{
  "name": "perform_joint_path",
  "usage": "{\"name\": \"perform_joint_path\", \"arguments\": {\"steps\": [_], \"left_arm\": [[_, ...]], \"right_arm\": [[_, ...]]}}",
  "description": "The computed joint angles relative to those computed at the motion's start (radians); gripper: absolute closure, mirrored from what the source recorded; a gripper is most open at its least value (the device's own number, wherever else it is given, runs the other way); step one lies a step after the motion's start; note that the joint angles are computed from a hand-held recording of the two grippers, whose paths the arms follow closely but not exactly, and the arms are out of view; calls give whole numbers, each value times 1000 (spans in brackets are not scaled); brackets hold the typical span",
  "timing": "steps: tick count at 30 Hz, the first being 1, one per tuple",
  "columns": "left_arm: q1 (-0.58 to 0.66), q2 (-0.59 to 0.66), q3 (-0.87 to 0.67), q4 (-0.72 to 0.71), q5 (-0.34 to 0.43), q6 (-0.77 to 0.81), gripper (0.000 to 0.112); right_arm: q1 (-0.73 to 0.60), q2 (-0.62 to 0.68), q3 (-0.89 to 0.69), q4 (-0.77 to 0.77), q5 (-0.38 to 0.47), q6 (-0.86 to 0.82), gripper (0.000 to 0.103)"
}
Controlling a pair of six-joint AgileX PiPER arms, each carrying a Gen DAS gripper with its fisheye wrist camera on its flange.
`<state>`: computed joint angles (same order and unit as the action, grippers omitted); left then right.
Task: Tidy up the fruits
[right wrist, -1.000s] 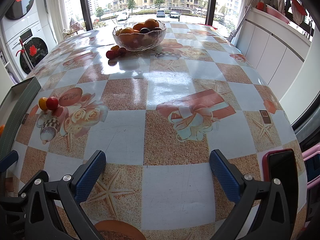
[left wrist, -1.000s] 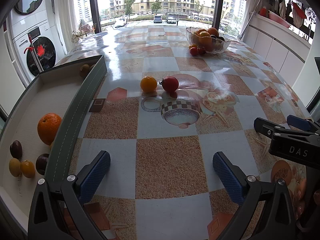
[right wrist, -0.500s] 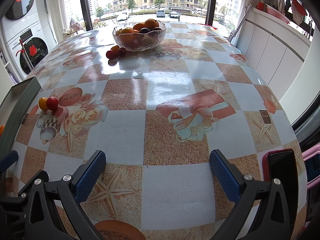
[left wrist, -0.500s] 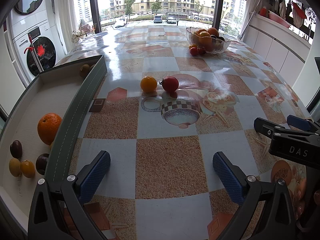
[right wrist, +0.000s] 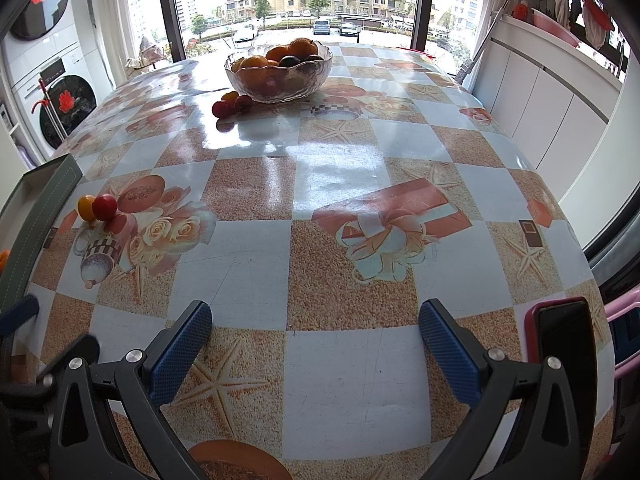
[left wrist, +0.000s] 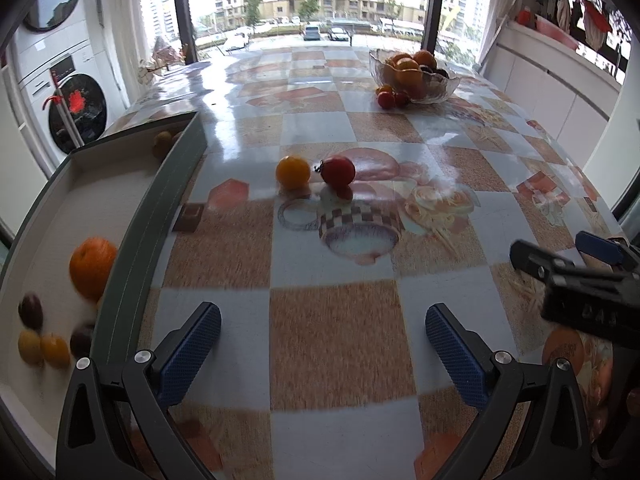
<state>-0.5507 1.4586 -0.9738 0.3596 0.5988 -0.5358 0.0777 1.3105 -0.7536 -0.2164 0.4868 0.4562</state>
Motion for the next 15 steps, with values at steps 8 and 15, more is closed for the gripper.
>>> {"name": "perform_joint_path", "arguments": {"steps": [8,15], "left_arm": [[56,204,-315,-17,96,22,10],[86,346,-486,-77,181,107,44]], "right_arm": [[0,0,0,0,0,0,0],[-1,0,0,1,0,-2,0]]}}
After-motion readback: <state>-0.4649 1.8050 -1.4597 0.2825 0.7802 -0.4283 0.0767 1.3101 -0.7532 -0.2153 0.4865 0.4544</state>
